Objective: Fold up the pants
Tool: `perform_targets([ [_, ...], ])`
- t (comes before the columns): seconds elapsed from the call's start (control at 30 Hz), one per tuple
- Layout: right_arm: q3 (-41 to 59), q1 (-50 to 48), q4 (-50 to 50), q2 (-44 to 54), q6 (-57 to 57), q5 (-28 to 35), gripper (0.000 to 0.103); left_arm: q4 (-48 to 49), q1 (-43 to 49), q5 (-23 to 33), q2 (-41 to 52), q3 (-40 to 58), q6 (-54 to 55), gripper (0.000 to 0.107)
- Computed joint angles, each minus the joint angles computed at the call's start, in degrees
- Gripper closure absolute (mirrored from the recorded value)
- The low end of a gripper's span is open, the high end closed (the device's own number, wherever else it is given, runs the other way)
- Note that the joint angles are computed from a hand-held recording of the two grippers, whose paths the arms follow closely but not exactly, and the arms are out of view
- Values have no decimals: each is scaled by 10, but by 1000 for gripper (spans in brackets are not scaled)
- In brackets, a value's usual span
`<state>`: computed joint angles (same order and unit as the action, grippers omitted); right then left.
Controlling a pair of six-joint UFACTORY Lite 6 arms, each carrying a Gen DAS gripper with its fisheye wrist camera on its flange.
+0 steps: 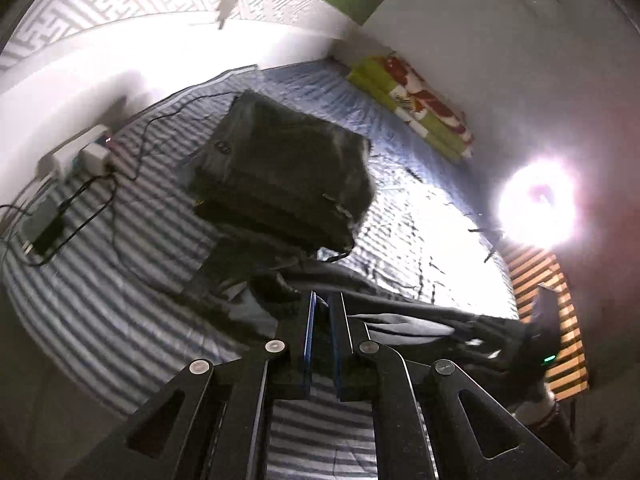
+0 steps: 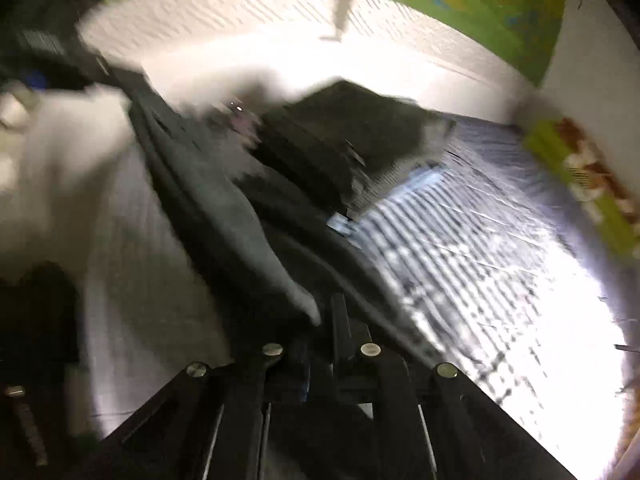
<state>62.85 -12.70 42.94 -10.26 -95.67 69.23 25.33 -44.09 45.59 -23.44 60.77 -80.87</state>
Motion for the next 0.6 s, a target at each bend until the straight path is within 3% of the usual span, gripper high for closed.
perform_targets([
  [0.03,25,1,-2,21,9,13,96,-36,31,-13,11,-1,34,100],
  [0.1,55,41,-16,63,57,-29,96,-117,108,-49,61,7,129,100],
  [0.17,71,119,-58,117,160,-144,95,-181,183,-84,155,34,199,100],
  [0.27,102,218,-203,211,340,-324,84,-161,254,-130,332,115,244,94],
  [0.33,108,246,-292,256,450,-418,84,-178,284,-149,373,131,264,92],
  [0.43,129,224,-268,258,455,-403,79,-175,297,-204,329,56,268,82],
  [0.5,133,167,-164,237,356,-342,76,-234,298,-220,300,4,350,66],
  [0.53,129,143,-133,228,325,-321,76,-252,297,-228,285,-17,371,62],
  [0.6,112,87,-86,205,272,-278,76,-309,299,-258,266,-63,446,44],
])
